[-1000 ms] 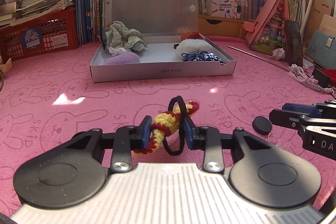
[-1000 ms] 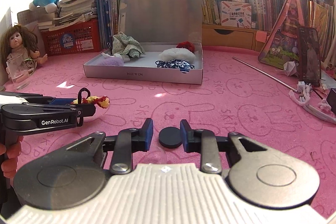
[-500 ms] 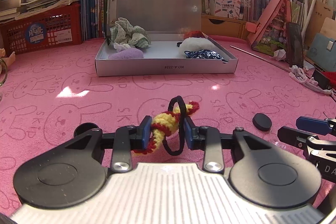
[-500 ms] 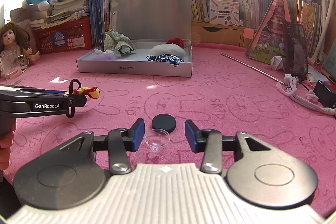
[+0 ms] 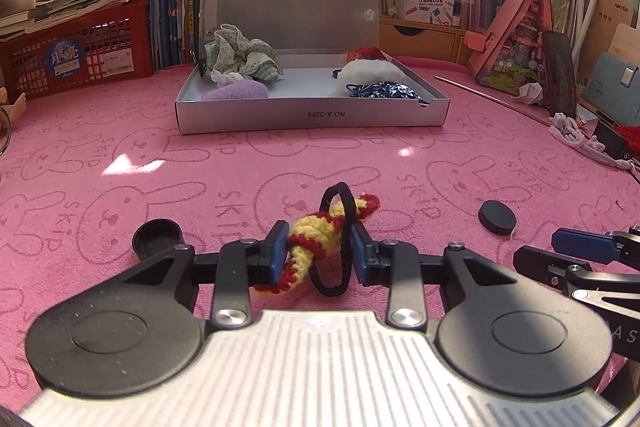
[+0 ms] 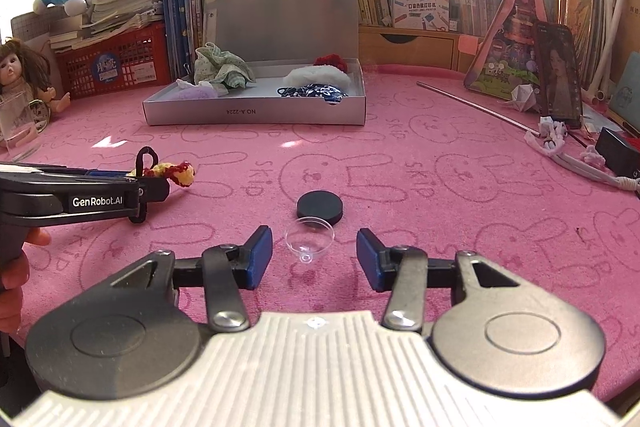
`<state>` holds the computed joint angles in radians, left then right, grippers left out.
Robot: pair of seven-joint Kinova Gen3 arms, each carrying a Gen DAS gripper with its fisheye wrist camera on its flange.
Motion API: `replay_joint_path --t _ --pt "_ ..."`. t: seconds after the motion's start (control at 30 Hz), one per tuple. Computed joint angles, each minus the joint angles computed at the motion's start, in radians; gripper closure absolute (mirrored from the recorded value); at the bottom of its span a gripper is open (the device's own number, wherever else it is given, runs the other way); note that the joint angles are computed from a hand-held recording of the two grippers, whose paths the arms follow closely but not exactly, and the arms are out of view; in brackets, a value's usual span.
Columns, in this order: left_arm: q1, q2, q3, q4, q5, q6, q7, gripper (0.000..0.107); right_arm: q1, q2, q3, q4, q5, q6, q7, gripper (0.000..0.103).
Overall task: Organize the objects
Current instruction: 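Close right gripper on the small clear plastic cup while left gripper holds the hair tie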
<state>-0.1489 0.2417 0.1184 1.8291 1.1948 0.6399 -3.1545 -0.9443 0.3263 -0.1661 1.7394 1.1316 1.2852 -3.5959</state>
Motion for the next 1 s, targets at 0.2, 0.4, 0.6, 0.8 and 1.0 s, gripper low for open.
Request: replay_joint_path --t 0.2,0.4,0.6,0.8,1.0 --pt "0.004 0.004 0.001 -0.007 -0.012 0.0 0.009 0.069 0.024 -0.013 -0.001 0.015 -0.006 -0.05 0.014 0.06" --pt "0.006 0.005 0.007 -0.015 -0.029 -0.003 0.028 0.069 0.035 -0.003 0.004 -0.002 -0.004 -0.066 0.074 0.07" --pt "0.011 0.007 0.012 -0.029 -0.04 -0.002 0.042 0.069 0.034 -0.011 0.011 0.001 0.021 -0.07 0.084 0.07" --pt "0.027 0.015 0.021 -0.079 -0.09 -0.015 0.119 0.069 0.066 -0.027 0.018 -0.007 0.045 -0.102 0.099 0.07" --pt "0.039 0.038 0.04 -0.15 -0.153 -0.031 0.206 0.069 0.109 -0.031 0.032 -0.036 0.068 -0.145 0.147 0.07"
